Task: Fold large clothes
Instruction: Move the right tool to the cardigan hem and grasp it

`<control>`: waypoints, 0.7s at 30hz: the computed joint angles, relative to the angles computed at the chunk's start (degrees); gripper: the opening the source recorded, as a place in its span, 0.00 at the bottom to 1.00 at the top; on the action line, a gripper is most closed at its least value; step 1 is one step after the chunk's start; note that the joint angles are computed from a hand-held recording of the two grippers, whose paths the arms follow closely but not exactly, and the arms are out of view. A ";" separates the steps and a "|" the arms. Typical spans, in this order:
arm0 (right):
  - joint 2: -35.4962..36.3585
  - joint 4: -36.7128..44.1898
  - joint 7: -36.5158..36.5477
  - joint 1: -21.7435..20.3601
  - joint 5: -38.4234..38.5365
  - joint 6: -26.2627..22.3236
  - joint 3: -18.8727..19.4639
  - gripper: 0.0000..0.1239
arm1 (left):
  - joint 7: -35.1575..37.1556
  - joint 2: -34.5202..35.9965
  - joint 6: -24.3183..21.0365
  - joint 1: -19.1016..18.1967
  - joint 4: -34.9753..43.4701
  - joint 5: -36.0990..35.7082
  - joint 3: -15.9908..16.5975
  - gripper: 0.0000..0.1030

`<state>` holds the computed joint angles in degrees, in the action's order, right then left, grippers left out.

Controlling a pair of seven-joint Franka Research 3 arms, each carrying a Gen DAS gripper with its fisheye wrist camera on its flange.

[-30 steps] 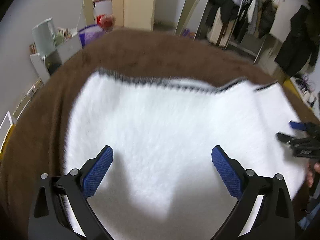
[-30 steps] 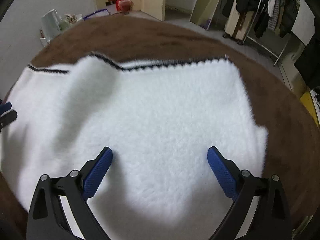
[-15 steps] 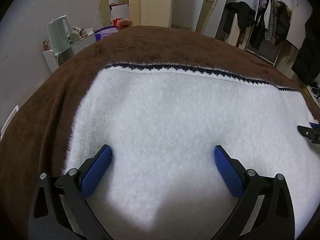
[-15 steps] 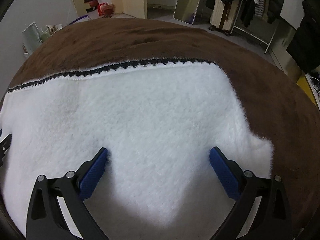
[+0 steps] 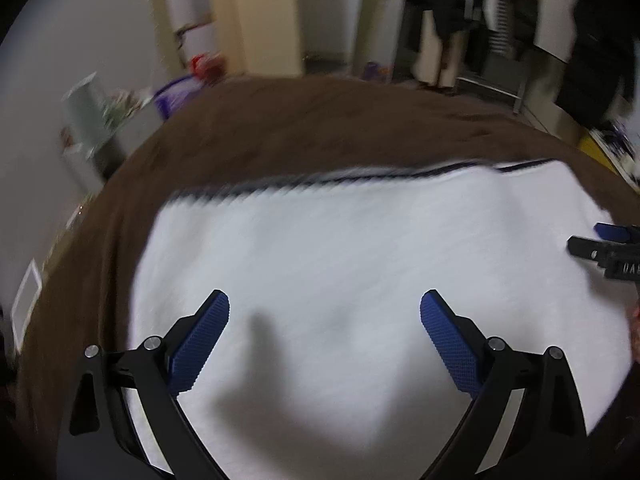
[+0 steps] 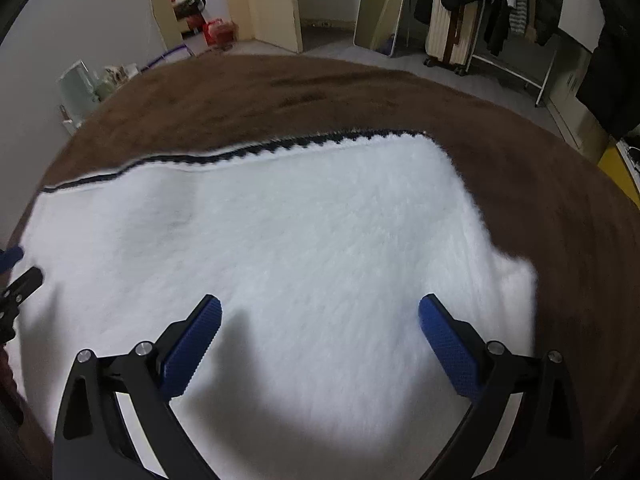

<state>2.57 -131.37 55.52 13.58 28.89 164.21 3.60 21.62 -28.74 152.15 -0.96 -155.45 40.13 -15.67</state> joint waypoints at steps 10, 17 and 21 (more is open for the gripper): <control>-15.81 -15.83 -7.74 0.55 8.35 4.63 -3.48 0.78 | -8.66 7.31 -5.47 -4.48 4.87 3.70 -3.78 0.93; -23.80 -20.62 -11.79 2.77 17.81 -0.66 -13.19 0.78 | -15.69 0.81 -13.96 -12.08 0.81 -0.01 -7.73 0.94; -22.29 -19.17 -11.71 0.05 22.95 -8.70 -15.10 0.78 | -18.33 -0.30 -18.12 -15.81 0.80 -2.59 -8.03 0.94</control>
<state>-19.72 -150.54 43.81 13.63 51.84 155.51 -11.49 3.29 -29.05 134.03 -16.77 -154.65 37.54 -23.69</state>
